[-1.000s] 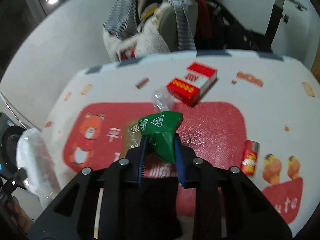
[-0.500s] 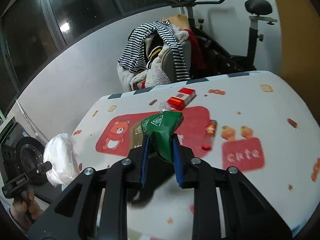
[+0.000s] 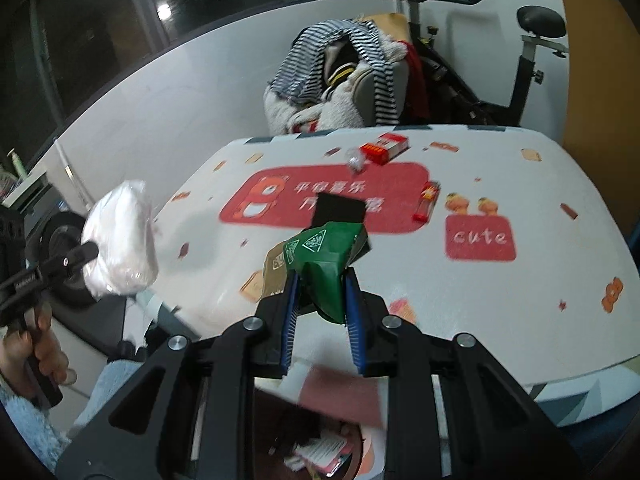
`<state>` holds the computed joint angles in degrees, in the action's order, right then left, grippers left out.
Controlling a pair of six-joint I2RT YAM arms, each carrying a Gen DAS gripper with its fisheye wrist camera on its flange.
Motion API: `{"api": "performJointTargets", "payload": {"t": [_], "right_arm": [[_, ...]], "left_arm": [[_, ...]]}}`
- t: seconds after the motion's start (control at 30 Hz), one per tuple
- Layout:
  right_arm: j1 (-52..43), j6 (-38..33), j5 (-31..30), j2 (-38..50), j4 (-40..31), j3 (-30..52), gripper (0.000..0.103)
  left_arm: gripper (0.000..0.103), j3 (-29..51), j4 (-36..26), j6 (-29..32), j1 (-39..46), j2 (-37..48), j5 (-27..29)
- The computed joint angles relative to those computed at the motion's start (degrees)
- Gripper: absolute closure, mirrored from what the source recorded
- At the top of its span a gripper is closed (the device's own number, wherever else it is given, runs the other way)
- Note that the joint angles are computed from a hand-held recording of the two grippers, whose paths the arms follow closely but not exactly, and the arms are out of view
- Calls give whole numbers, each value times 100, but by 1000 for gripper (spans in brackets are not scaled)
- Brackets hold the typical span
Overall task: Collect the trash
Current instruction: 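Carry the white bag and green packet over the brown bin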
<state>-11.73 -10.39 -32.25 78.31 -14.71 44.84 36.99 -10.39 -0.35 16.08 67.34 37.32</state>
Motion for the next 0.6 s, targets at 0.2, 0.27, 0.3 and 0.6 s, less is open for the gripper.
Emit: {"api": "performJointTargets", "payload": {"t": [0.2,0.27,0.3,0.6], "right_arm": [[124,-245,-76,-627,-355,-521,78],[187,-304,-56,-743,-459,-610,78],[219,-386,-54,-866,-579,-726,78],[480,-509,89,-1202,-959,-1211,78]], "left_arm": [[83,-335,-411,166,88,-788,63],[83,-418,-519,227,121,-973,95],[83,-471,-595,263,154,-1077,123],[83,-826,-914,494,228,-1410,300]]}}
